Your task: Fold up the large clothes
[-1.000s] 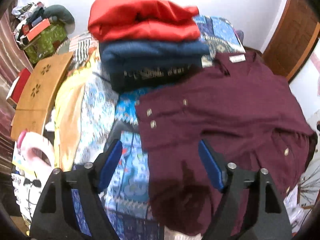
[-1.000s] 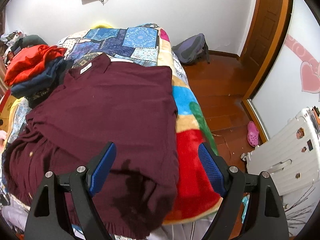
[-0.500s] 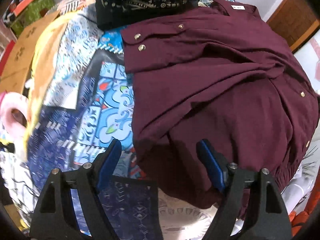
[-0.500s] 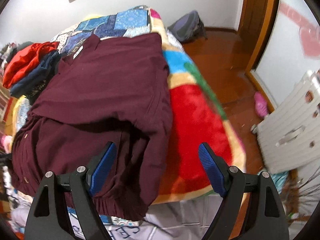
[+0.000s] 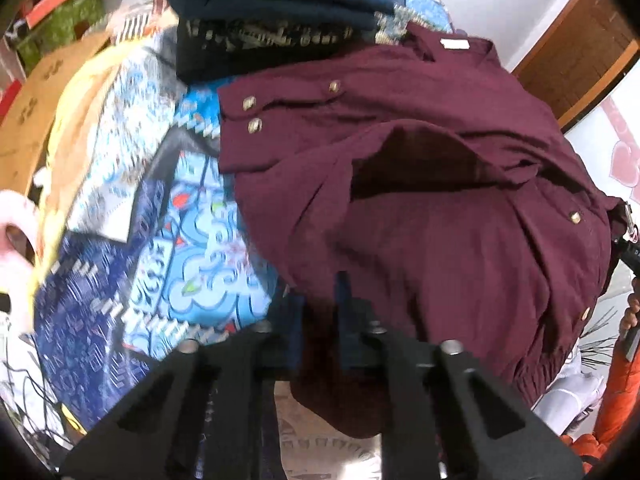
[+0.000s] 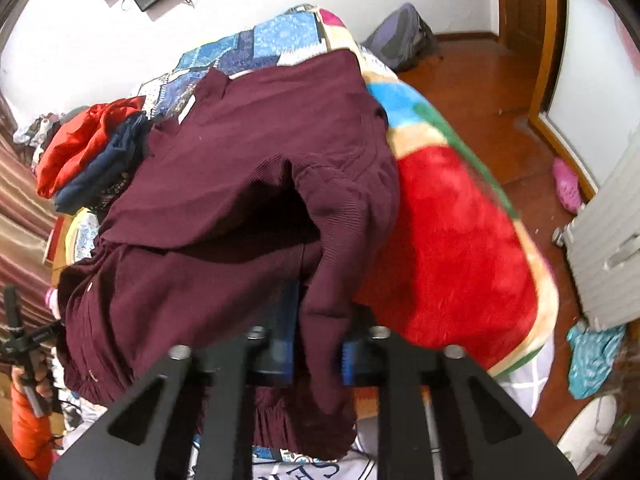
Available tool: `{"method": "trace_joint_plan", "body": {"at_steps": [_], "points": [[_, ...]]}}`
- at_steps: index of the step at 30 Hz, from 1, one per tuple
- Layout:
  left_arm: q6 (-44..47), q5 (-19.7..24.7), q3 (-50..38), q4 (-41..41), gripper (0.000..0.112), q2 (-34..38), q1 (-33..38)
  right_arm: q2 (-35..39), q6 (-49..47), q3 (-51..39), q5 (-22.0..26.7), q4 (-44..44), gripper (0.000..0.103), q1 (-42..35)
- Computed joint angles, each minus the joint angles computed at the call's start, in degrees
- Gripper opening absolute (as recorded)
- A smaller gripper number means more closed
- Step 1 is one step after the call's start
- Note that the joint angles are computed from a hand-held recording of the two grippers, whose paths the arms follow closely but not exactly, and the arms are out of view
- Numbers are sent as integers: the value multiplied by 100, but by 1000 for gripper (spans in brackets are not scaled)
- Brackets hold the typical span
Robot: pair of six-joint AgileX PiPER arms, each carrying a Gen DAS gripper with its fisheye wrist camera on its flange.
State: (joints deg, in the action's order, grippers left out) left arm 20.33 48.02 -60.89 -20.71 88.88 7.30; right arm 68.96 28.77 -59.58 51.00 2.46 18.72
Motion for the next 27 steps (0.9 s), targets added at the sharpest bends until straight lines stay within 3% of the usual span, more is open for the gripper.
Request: {"method": "trace_joint_plan", "body": {"at_steps": [7,14,21,27], "points": [[-70,-28,-564,-115,6,-17,20,236,-12,-784,-56,-236,7,-35],[-254,43,-1651,-276,5,517,83,1211,-265,-2031,0,-358,6,-80],[-870,138,-3231,141,5,1824,23,2449,-594,-3425,212,-315,6,-435],[-1513,688,-4919,482,6,3416,71,3792,-604,-4708,730,-216,6,-778]]}}
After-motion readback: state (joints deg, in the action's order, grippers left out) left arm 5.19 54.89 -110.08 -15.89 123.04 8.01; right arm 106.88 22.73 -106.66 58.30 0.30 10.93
